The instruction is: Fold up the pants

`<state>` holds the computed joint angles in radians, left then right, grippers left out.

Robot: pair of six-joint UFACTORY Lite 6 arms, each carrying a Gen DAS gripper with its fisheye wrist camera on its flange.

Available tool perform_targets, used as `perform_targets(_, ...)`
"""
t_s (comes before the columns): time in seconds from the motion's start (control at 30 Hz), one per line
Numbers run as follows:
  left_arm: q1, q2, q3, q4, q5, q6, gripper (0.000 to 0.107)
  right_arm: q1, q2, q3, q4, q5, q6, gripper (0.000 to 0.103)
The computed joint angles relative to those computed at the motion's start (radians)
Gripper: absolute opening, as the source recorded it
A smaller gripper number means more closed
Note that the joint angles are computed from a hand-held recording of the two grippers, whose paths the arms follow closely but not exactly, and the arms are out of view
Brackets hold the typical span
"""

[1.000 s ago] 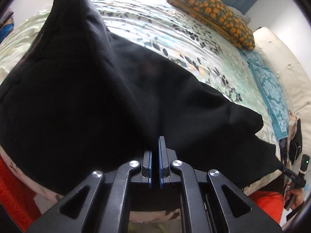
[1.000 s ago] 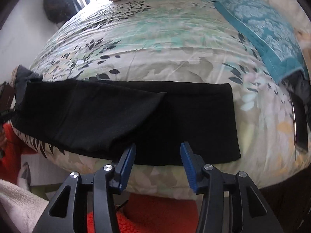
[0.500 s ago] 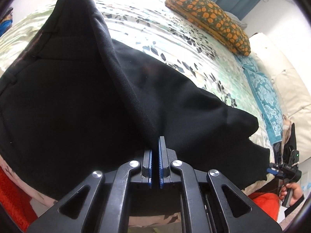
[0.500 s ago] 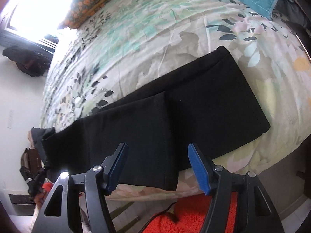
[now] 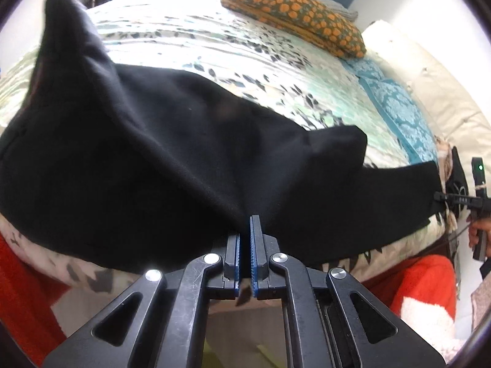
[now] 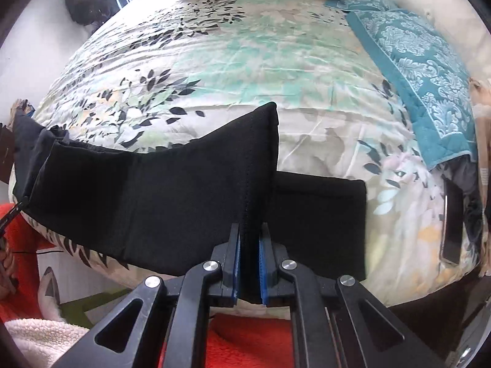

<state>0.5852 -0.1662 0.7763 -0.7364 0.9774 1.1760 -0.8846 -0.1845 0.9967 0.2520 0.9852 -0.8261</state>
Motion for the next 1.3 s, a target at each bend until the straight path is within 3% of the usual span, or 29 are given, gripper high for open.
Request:
perform_targets(0.17, -0.114, 0.035, -0.025, 0.030, -0.042, -0.063, 0.004, -0.134, 0.265, 0.083, -0.037, -0.095, 0.077, 0.010)
perform_targets(0.27, -0.149, 0.005, -0.048, 0.033, -0.044, -0.048, 0.004, -0.232, 0.349, 0.139, 0.011, -0.064, 0.050, 0.010)
perform_targets(0.6, -0.192, 0.000, -0.068, 0.034, -0.034, -0.058, 0.004, -0.304, 0.419, 0.223, 0.007, -0.033, 0.032, 0.012)
perform_targets(1.0, -0.213, -0.009, -0.115, 0.073, -0.062, -0.023, 0.009, -0.280, 0.416, 0.176, -0.018, -0.184, 0.061, 0.012)
perform_targets(1.07, -0.203, -0.001, -0.107, 0.114, -0.046, -0.040, 0.013, -0.275, 0.425, 0.157, -0.038, -0.215, 0.078, 0.017)
perform_targets(1.1, -0.192, -0.007, -0.102, 0.143, -0.033, -0.049, 0.023, -0.281, 0.423, 0.148, -0.030, -0.225, 0.068, 0.025)
perform_targets(1.13, -0.181, -0.013, -0.092, 0.178, -0.013, -0.058, 0.042, -0.290, 0.416, 0.137, -0.009, -0.236, 0.049, 0.043)
perform_targets(1.17, -0.164, -0.027, -0.088, 0.209, 0.008, -0.063, 0.050, -0.300, 0.409, 0.132, -0.008, -0.240, 0.049, 0.058)
perform_targets(1.2, -0.130, -0.042, -0.078, 0.228, 0.045, -0.051, 0.057, -0.313, 0.404, 0.132, -0.013, -0.237, 0.056, 0.082)
perform_targets(1.3, -0.019, -0.072, -0.016, 0.222, 0.188, 0.030, 0.057, -0.382, 0.287, 0.087, 0.023, -0.307, 0.040, 0.084)
